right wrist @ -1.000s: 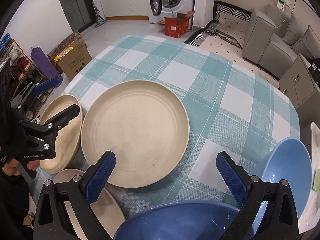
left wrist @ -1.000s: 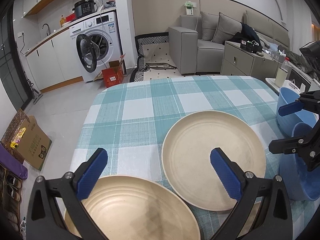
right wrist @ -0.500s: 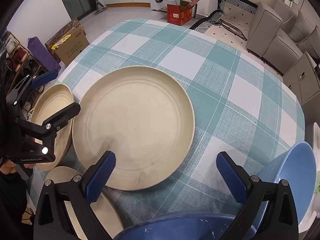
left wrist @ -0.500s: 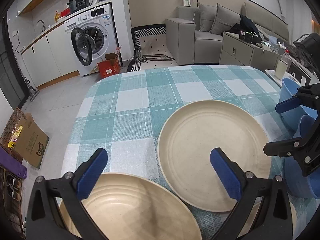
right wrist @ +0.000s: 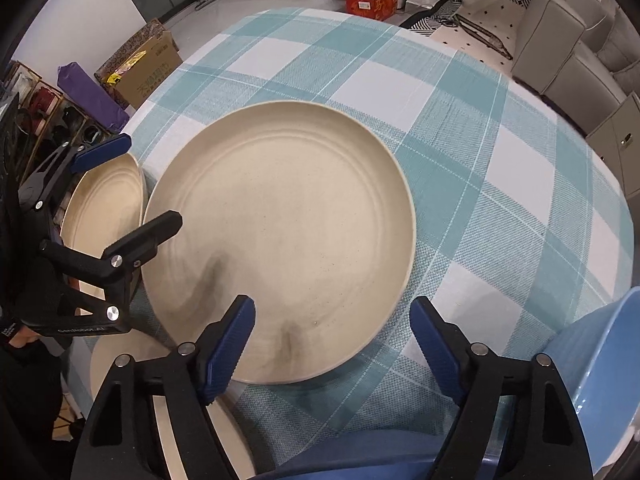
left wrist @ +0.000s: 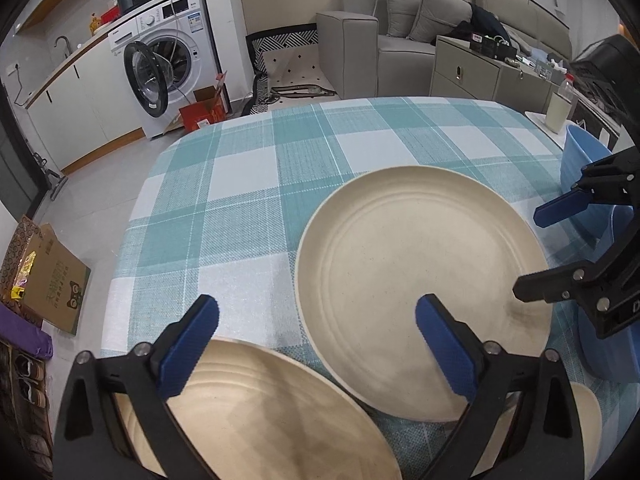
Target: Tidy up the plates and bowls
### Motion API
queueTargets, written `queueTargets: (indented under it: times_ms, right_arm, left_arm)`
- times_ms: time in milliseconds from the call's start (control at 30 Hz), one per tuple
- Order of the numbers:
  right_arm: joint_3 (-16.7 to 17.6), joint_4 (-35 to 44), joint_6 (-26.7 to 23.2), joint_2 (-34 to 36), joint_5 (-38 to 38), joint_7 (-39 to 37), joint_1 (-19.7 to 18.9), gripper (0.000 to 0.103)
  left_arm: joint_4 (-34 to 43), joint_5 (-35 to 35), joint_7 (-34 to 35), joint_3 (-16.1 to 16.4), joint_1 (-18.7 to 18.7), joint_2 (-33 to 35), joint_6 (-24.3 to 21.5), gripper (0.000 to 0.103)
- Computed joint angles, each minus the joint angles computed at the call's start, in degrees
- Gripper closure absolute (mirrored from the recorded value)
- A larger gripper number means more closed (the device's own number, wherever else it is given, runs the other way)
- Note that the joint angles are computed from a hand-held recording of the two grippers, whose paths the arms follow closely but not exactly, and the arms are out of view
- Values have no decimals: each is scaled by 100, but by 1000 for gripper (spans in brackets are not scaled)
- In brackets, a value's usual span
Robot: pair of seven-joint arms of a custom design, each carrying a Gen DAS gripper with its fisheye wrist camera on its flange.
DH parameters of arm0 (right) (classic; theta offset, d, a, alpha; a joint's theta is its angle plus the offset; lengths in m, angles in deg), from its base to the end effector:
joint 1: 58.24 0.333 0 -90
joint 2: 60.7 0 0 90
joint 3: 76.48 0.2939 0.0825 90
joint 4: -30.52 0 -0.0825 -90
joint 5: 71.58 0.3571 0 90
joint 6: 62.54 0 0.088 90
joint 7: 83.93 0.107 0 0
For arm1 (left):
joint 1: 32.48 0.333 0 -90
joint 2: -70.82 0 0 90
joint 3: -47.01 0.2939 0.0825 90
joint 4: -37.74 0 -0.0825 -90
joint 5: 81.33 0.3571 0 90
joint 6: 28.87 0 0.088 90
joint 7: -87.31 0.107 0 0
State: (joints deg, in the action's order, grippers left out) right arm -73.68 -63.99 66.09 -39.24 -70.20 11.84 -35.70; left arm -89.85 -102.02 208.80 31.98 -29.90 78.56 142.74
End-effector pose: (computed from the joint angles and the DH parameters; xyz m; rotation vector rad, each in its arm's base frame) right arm 0.5894 0.2759 0.4093 -2.3768 1.7104 -0.1115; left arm 0.5546 -0.0935 0.3814 -1.4546 2.2247 -0.7184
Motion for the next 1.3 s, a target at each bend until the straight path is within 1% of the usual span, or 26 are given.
queueTargets:
  times_ms: [133,200,333,400,533,633,733,867,1100,1167,1233,1300]
  right_arm:
    - [7,76,-77,83,75,-4,-29,31]
    - [4,95,-107,116,99,5,-31,33]
    - [-9,76,-69,137,111,27,-29,37]
    - [-12,62,-58,136,127,48,-34,40]
    - [-34,52,-50,137,57,114,-9,45]
    - [-48,45,-39,134,-11,160,12,49]
    - [-55,19,-15,121,-81,189,27,50]
    - [-45,-17,20,95,-65,210,14,52]
    - [-59,-208,174,-22,-131,263,7,60]
    - [-70,-244,219,-42,-183,304,19,62]
    - [-73,-347,287,-112,-204,304,4,68]
    - [-60,-425,392,-159,-187,295,-14,69]
  left_arm:
    - [67,-152,158,-48,48,40,-204,15]
    - [85,-231,244,-53,48,41,-294,21]
    - [135,-412,392,-40,27,52,-460,28]
    - [165,-486,471,-27,14,61,-569,36]
    - [191,-543,553,10,-39,84,-679,44]
    - [149,-486,513,56,-103,70,-628,45]
    - [146,-438,468,79,-118,61,-628,47]
    - [139,-484,471,85,-103,45,-623,52]
    - [96,-279,308,133,-144,32,-545,57]
    - [101,-285,294,123,-131,30,-555,58]
    - [90,-268,267,128,-127,19,-540,58]
    - [81,-283,265,125,-120,5,-536,58]
